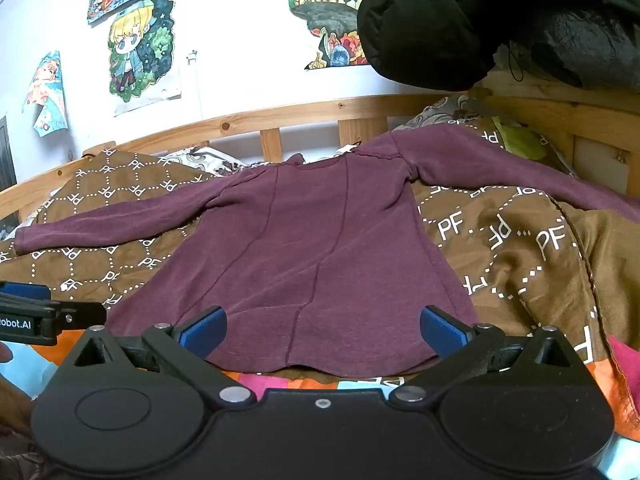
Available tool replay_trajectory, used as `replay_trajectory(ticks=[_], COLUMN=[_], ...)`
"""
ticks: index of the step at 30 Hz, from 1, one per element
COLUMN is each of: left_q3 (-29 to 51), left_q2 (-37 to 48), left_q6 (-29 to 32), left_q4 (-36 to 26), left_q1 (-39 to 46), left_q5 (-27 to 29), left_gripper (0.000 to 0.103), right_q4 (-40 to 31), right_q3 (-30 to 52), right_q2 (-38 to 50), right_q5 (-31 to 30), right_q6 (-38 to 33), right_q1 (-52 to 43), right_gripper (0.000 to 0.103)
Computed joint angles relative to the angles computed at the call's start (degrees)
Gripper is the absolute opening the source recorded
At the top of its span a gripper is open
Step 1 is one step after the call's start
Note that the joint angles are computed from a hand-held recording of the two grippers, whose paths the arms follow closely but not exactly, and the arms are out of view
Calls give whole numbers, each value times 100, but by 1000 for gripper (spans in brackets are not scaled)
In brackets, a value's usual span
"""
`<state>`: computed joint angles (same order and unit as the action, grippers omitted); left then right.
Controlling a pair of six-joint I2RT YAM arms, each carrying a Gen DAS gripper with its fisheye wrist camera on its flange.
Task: Fold small clothes
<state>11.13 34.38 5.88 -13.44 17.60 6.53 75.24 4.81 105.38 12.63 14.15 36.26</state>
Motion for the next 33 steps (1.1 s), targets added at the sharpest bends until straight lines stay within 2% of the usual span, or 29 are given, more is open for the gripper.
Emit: replay_trajectory(ticks=[33], left_q3=[22], left_q2=[-63], left_q6=[-48], left_q4=[-70], left_q1=[-76], left_q5=[-61], left_gripper=[102], right_q4=[39], right_q3=[-4], right_q2=[36], right_q5=[-1], right_q6=[8], right_q1=[-2], right_gripper=[103])
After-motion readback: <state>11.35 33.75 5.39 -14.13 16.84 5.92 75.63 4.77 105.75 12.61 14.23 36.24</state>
